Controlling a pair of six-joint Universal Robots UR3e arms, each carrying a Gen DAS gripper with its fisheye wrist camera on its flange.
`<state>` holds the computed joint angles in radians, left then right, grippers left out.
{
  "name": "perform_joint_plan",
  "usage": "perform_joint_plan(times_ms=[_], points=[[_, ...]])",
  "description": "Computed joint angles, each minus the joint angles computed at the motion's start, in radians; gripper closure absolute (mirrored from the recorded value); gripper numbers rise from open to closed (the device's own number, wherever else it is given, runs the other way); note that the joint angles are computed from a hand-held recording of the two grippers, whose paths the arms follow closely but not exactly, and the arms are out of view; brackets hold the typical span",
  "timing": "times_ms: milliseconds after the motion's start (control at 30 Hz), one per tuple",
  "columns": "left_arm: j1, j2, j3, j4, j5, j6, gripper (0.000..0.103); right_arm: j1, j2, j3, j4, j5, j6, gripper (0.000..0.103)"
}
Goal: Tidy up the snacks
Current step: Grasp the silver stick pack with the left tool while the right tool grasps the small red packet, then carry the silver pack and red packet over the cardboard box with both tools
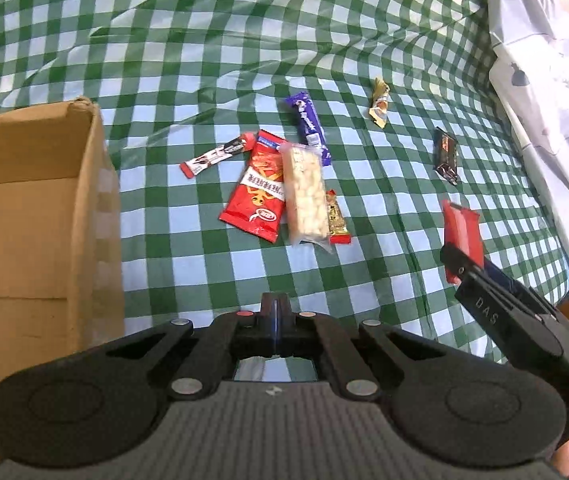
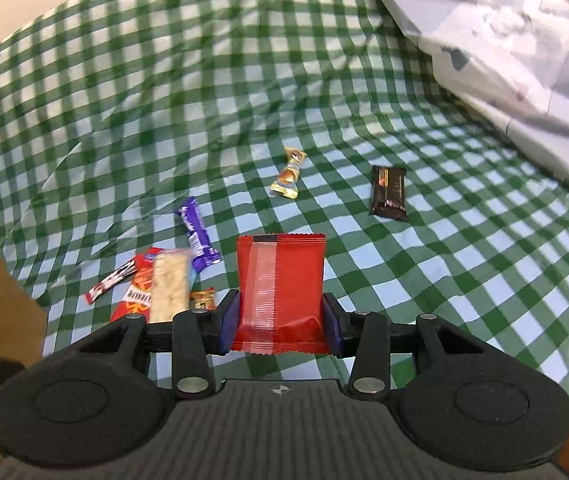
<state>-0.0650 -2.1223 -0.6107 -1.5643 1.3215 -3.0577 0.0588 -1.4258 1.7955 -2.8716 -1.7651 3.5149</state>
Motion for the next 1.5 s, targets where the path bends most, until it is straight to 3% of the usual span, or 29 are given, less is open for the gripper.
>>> perform_joint_plan(times_ms=[100,167,200,233,267,300,333,400,467,533,567,633,833,1067,1300,1500], points=[[-0.015,0.013,-0.047,0.045,0.039,0.016,0.103,0.011,-0.016,-0.003,0.037,-0.004,0.014,0.058],[-0.029,-0.054,0.012,-0.02,0.067,0.06,0.099,0.018,-0.018,0.004,0.044,-0.026,0.006,0.058],[-0.027,-0.079,0.034,-0.069,0.068,0.076,0.088,0.015,-0.022,0.011,0.053,-0.029,0.011,0.058],[-0.028,-0.082,0.014,-0.083,0.078,0.083,0.064,0.007,-0.028,0.022,0.057,-0.019,0.02,0.058],[-0.031,-0.062,-0.047,-0.058,0.09,0.089,0.049,-0.003,-0.037,0.036,0.06,-0.005,0.027,0.058],[-0.039,-0.036,-0.119,-0.018,0.106,0.096,0.02,-0.013,-0.039,0.045,0.06,0.005,0.03,0.058],[-0.049,-0.013,-0.188,0.035,0.126,0.102,0.01,-0.019,-0.041,0.055,0.054,0.01,0.029,0.058],[-0.07,0.004,-0.272,0.1,0.165,0.129,0.01,-0.026,-0.041,0.07,0.05,0.022,0.023,0.058],[-0.084,-0.044,-0.255,0.077,0.209,0.131,0.01,-0.037,-0.034,0.074,0.052,0.038,0.018,0.058],[-0.087,-0.105,-0.209,0.023,0.245,0.096,0.032,-0.051,-0.032,0.078,0.052,0.053,0.02,0.058],[-0.077,-0.1,-0.229,0.037,0.238,0.089,0.033,-0.054,-0.033,0.079,0.053,0.057,0.024,0.058],[-0.069,-0.065,-0.268,0.078,0.237,0.085,0.081,-0.057,-0.036,0.084,0.048,0.059,0.028,0.058],[-0.016,0.049,-0.267,0.045,0.162,0.082,0.084,-0.017,-0.049,0.081,-0.004,0.019,0.032,0.058],[0.167,0.387,-0.379,-0.036,-0.018,0.168,0.084,0.151,-0.153,0.006,0.08,-0.019,0.057,0.058],[0.552,0.717,-0.497,-0.19,-0.108,0.366,0.084,0.457,-0.084,-0.181,0.182,-0.06,0.138,0.058],[0.927,0.771,-0.406,-0.446,-0.235,0.617,0.084,0.658,0.097,-0.462,0.317,-0.103,0.154,0.058]])
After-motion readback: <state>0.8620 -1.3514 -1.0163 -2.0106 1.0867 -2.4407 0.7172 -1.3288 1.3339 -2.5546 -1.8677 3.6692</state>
